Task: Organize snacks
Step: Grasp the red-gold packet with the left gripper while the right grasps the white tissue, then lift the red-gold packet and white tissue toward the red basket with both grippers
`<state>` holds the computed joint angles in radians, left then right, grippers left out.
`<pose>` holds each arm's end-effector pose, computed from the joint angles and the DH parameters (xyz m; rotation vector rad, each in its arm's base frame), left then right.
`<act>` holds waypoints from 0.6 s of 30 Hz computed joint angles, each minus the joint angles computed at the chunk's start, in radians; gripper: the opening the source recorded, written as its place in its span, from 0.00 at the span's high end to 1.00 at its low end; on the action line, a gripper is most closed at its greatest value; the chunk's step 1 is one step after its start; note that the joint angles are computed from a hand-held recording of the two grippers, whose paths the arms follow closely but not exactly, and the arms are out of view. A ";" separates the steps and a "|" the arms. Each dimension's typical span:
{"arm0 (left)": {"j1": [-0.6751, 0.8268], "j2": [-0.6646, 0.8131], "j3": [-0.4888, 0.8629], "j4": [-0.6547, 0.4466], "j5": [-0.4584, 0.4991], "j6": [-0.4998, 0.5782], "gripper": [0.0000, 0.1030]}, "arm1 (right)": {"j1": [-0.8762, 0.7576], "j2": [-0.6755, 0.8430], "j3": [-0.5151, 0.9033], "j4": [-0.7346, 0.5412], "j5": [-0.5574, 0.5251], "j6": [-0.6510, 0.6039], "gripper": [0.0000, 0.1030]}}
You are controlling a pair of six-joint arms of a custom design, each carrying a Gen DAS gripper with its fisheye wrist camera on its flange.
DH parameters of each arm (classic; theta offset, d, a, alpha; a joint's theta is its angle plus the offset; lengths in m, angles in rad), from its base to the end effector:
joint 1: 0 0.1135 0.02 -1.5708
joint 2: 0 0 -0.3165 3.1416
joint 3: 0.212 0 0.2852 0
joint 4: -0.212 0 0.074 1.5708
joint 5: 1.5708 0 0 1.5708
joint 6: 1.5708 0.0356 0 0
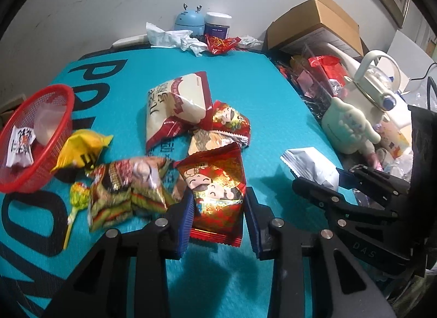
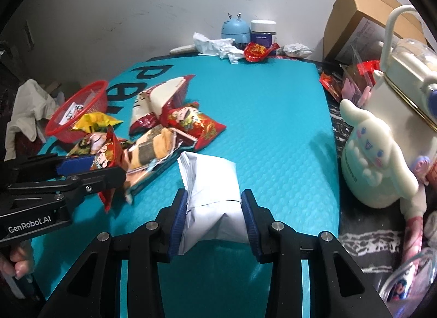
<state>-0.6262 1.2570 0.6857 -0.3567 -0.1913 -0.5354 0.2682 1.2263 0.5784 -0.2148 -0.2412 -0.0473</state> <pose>0.2103 -0.1437 0.2271 0.0336 2.4925 -0.2553 0.2313 0.0724 0.2085 -0.4904 2.3885 0.3926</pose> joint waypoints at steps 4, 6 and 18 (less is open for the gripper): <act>-0.040 -0.054 -0.015 -0.047 -0.020 -0.030 0.67 | 0.008 -0.052 -0.020 -0.027 -0.011 0.006 0.62; -0.062 -0.082 -0.025 -0.069 -0.028 -0.047 0.67 | 0.018 -0.081 -0.033 -0.042 -0.010 0.008 0.62; -0.108 -0.069 -0.080 -0.112 0.001 -0.116 0.67 | 0.066 -0.186 -0.099 -0.108 -0.005 0.022 0.62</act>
<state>-0.7339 1.1882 0.6059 -0.4687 -0.1898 -0.6518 0.3342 1.0406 0.4795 -0.3226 -0.2463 -0.0251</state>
